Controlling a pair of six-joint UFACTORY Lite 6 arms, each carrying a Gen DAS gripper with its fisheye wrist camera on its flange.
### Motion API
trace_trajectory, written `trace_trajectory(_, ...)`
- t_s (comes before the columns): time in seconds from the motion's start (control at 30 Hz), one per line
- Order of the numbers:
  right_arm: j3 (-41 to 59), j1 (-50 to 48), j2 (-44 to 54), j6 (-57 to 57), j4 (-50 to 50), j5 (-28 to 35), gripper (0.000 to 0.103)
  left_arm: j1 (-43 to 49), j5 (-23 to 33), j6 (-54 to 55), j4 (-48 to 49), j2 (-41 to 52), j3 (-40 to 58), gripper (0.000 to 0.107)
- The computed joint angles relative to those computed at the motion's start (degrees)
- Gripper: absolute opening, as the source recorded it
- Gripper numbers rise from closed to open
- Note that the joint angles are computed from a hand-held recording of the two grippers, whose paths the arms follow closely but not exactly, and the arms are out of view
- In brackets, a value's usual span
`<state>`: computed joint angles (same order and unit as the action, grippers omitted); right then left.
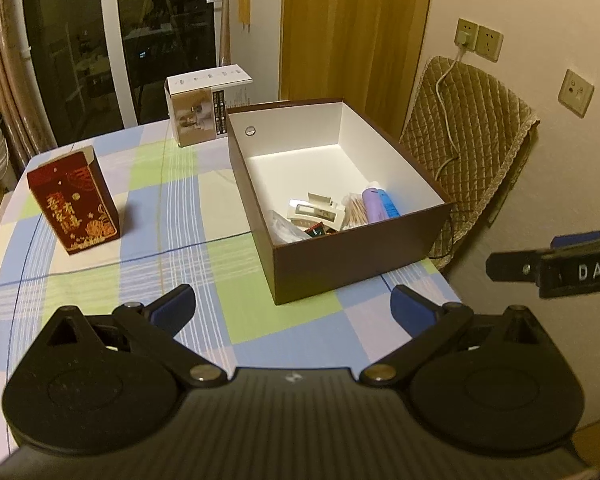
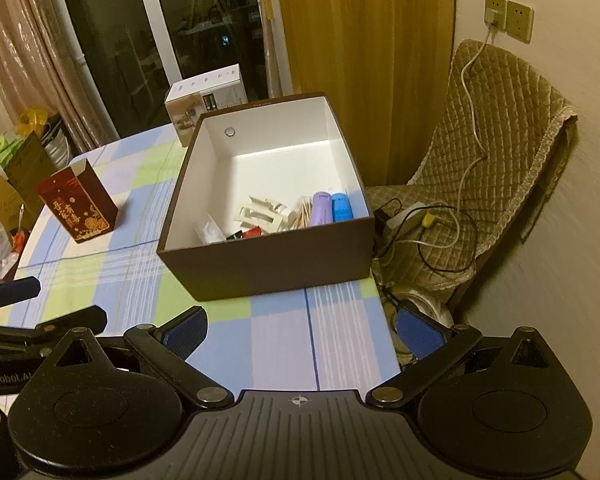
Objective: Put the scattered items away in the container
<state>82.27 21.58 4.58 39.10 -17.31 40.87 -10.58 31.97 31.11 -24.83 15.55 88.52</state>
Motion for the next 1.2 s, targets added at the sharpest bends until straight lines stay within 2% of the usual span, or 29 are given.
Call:
trace_trajectory(0.3,-0.90,4.49,-1.97,4.29,-3.46,3.39,0.103,1.21,2.30,-1.35,-0.23,-3.26,-2.06,0.102)
trace_trajectory(0.63,-0.42,7.39,-1.85,6.65,-4.52,5.07,0.103,1.81,2.02,-3.90,2.34,-5.44,-3.39,0.102)
trace_trajectory(1.2,0.88,9.82,-0.06,8.03,-4.94,5.44,0.103,2.35,1.70,-2.77,1.45,-6.23,-5.04,0.102)
